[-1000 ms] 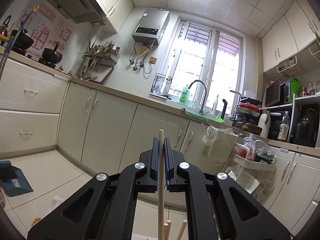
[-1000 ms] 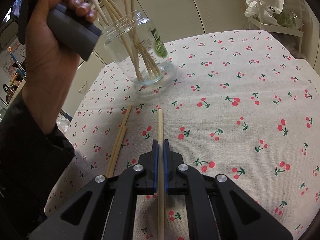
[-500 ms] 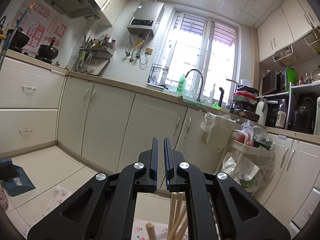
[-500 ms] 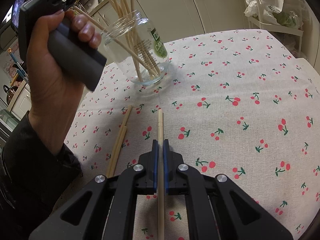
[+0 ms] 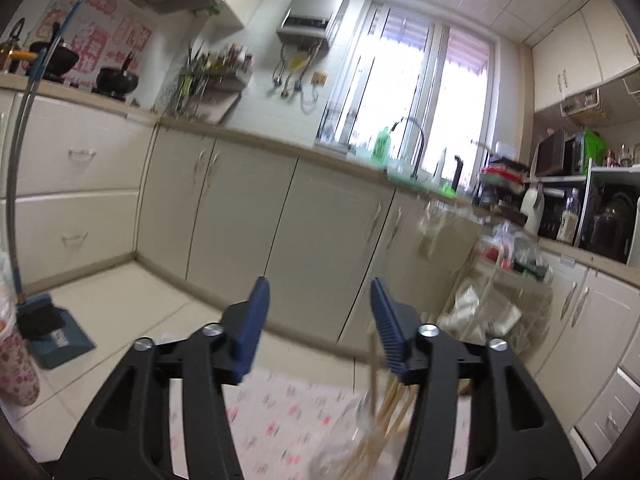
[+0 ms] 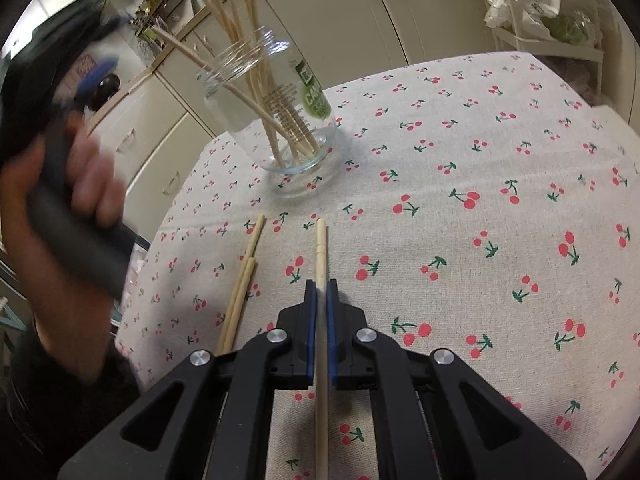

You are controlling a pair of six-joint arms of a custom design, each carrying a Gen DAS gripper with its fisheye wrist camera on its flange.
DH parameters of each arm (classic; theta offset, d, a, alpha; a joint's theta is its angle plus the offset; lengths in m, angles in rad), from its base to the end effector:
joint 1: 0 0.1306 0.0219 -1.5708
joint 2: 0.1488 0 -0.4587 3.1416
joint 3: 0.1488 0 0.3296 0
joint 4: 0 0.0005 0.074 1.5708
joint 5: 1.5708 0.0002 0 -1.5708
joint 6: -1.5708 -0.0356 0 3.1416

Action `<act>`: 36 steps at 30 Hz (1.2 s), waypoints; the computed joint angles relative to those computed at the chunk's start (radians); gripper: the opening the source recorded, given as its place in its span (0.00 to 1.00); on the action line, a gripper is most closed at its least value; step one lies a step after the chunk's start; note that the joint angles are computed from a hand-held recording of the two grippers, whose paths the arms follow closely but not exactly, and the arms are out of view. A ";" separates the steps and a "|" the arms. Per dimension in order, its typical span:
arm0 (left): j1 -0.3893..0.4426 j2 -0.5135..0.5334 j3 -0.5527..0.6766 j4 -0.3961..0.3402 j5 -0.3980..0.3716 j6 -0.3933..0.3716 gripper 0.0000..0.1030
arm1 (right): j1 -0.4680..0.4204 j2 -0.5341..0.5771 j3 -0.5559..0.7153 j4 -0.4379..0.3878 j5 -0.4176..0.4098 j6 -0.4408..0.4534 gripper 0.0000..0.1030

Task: Organize utensils
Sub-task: 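Raise the right tool's stick over the jar and lower it inside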

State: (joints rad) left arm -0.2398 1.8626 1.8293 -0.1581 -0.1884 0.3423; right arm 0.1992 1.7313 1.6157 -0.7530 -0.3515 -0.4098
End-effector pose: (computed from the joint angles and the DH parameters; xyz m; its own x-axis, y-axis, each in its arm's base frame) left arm 0.6366 -0.1493 0.5136 -0.1924 -0.2924 -0.9367 -0.0105 0.9551 -0.2960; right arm 0.5448 0.1220 0.4474 -0.8472 0.2106 -0.4877 -0.0722 0.8639 0.4984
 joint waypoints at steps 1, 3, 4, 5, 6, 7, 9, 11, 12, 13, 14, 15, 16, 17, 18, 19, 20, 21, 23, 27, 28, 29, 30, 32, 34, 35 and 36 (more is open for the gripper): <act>0.003 -0.017 -0.037 -0.006 0.009 0.005 0.55 | -0.004 -0.005 -0.009 0.021 -0.013 -0.016 0.06; 0.008 -0.042 -0.096 -0.018 0.018 0.017 0.60 | -0.011 -0.027 -0.033 0.094 -0.038 -0.053 0.06; 0.012 -0.051 -0.121 -0.018 0.023 0.024 0.64 | -0.013 -0.039 -0.043 0.133 -0.044 -0.067 0.06; 0.016 -0.061 -0.151 -0.024 0.027 0.037 0.65 | -0.014 -0.049 -0.047 0.167 -0.050 -0.078 0.06; 0.020 -0.069 -0.174 -0.027 0.028 0.047 0.67 | -0.014 -0.060 -0.051 0.206 -0.052 -0.090 0.06; 0.025 -0.075 -0.195 -0.029 0.026 0.064 0.69 | -0.012 -0.068 -0.049 0.231 -0.047 -0.097 0.06; 0.035 -0.080 -0.216 -0.031 0.037 0.095 0.70 | -0.010 -0.079 -0.039 0.299 -0.034 -0.118 0.06; 0.040 -0.085 -0.239 -0.017 0.032 0.108 0.72 | -0.007 -0.078 -0.011 0.343 -0.010 -0.133 0.06; 0.041 -0.087 -0.251 -0.007 0.031 0.109 0.72 | -0.006 -0.071 0.010 0.368 0.002 -0.141 0.06; 0.040 -0.087 -0.259 0.000 0.032 0.106 0.73 | -0.004 -0.065 0.029 0.383 0.015 -0.142 0.06; 0.039 -0.086 -0.264 0.005 0.033 0.100 0.73 | -0.003 -0.055 0.056 0.392 0.028 -0.141 0.06; 0.037 -0.084 -0.267 0.007 0.036 0.094 0.73 | 0.000 -0.036 0.097 0.402 0.042 -0.138 0.06; 0.036 -0.083 -0.270 0.010 0.041 0.091 0.73 | 0.002 -0.024 0.123 0.411 0.052 -0.135 0.06; 0.035 -0.082 -0.270 0.012 0.045 0.088 0.73 | 0.005 -0.007 0.158 0.420 0.068 -0.127 0.06; 0.033 -0.080 -0.261 0.007 0.047 0.086 0.73 | 0.011 0.016 0.199 0.426 0.085 -0.114 0.06; 0.033 -0.081 -0.267 0.015 0.049 0.083 0.73 | 0.013 0.028 0.226 0.428 0.094 -0.107 0.06; 0.031 -0.081 -0.265 0.015 0.048 0.084 0.73 | 0.018 0.053 0.269 0.430 0.110 -0.100 0.06; 0.031 -0.081 -0.265 0.017 0.047 0.085 0.73 | 0.022 0.075 0.309 0.426 0.125 -0.088 0.06; 0.031 -0.083 -0.268 0.024 0.042 0.092 0.73 | 0.030 0.115 0.370 0.428 0.157 -0.061 0.06; 0.040 -0.083 -0.264 0.019 0.042 0.123 0.74 | 0.041 0.177 0.462 0.425 0.228 -0.035 0.06; 0.042 -0.082 -0.258 0.013 0.044 0.130 0.74 | 0.039 0.188 0.479 0.424 0.245 -0.039 0.06; 0.044 -0.081 -0.257 0.011 0.047 0.139 0.74 | 0.037 0.195 0.491 0.426 0.260 -0.044 0.06; 0.046 -0.081 -0.256 0.009 0.049 0.146 0.74 | 0.035 0.212 0.516 0.425 0.285 -0.053 0.06; 0.049 -0.080 -0.252 0.006 0.054 0.155 0.74 | 0.033 0.229 0.536 0.430 0.317 -0.062 0.06; 0.051 -0.077 -0.247 0.002 0.062 0.161 0.74 | 0.033 0.249 0.563 0.432 0.355 -0.065 0.06; 0.052 -0.076 -0.244 -0.001 0.065 0.162 0.74 | 0.035 0.258 0.574 0.429 0.369 -0.066 0.06; 0.052 -0.075 -0.242 -0.003 0.069 0.164 0.75 | 0.037 0.269 0.583 0.429 0.381 -0.065 0.06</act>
State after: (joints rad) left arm -0.1877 1.7876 1.5872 -0.1611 -0.1198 0.5066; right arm 0.2359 1.9998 2.1989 -0.3238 0.0300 -0.4746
